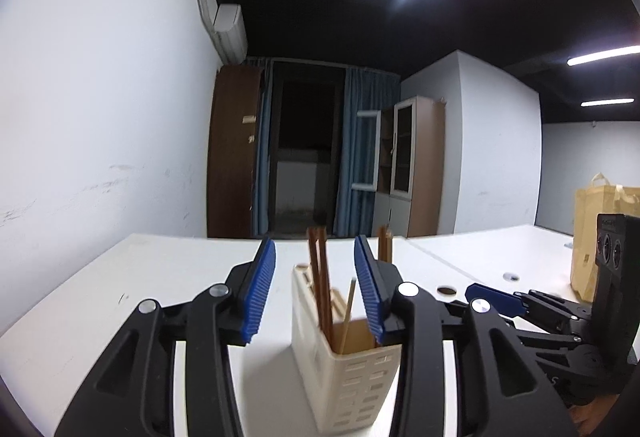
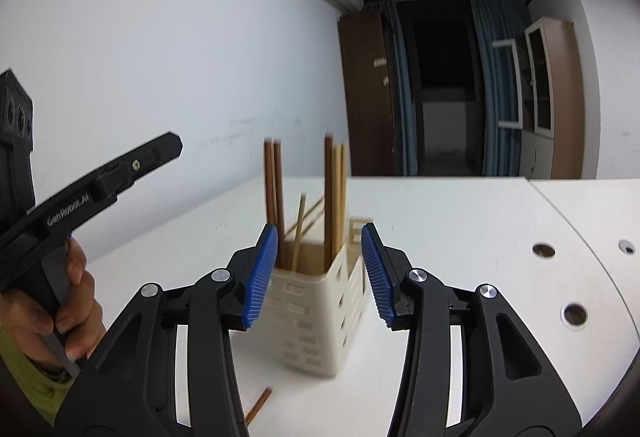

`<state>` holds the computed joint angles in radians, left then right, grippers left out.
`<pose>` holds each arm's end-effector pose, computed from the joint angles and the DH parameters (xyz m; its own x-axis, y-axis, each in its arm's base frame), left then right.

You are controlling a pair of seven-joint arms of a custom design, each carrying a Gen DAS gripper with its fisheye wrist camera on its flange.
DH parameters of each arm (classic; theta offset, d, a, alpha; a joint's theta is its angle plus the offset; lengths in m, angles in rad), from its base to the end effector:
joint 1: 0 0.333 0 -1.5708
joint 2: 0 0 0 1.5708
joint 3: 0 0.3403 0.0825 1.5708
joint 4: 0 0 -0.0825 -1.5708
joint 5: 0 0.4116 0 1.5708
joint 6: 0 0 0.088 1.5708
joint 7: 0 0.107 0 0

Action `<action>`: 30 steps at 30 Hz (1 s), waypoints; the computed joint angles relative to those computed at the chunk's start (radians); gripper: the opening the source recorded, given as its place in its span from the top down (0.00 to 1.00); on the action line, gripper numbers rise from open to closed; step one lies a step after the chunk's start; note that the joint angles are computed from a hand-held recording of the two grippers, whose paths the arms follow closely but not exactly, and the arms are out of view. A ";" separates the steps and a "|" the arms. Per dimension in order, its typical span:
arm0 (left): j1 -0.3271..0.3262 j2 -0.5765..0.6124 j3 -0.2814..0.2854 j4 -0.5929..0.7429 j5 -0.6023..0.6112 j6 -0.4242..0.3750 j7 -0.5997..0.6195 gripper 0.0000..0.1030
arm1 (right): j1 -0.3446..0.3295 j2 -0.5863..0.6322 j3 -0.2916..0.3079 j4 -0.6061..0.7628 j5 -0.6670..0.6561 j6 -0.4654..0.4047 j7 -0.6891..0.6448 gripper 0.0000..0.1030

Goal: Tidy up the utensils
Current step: 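Open both tools to release the chopsticks into the holder, then move both open tools down toward the last chopsticks on the table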

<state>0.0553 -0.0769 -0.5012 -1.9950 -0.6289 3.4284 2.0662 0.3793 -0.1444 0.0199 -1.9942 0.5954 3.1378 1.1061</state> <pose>0.5464 -0.1995 0.6737 -0.2619 -0.9635 0.0562 -0.1252 -0.0239 -0.9918 0.5478 0.1788 0.6879 0.3537 -0.9272 -0.1229 -0.3042 0.0102 -0.9526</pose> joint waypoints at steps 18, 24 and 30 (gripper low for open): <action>-0.094 -0.127 0.169 -0.227 0.047 -0.063 -0.198 0.61 | -0.099 0.007 0.105 -0.067 -0.359 -0.271 0.360 0.50; 0.132 -0.161 -0.020 -0.252 0.088 -0.120 -0.268 0.61 | -0.081 0.071 0.095 -0.021 -0.414 -0.377 0.424 0.51; 0.141 -0.166 -0.010 -0.267 0.153 -0.151 -0.343 0.61 | -0.065 0.131 0.085 0.032 -0.435 -0.459 0.468 0.51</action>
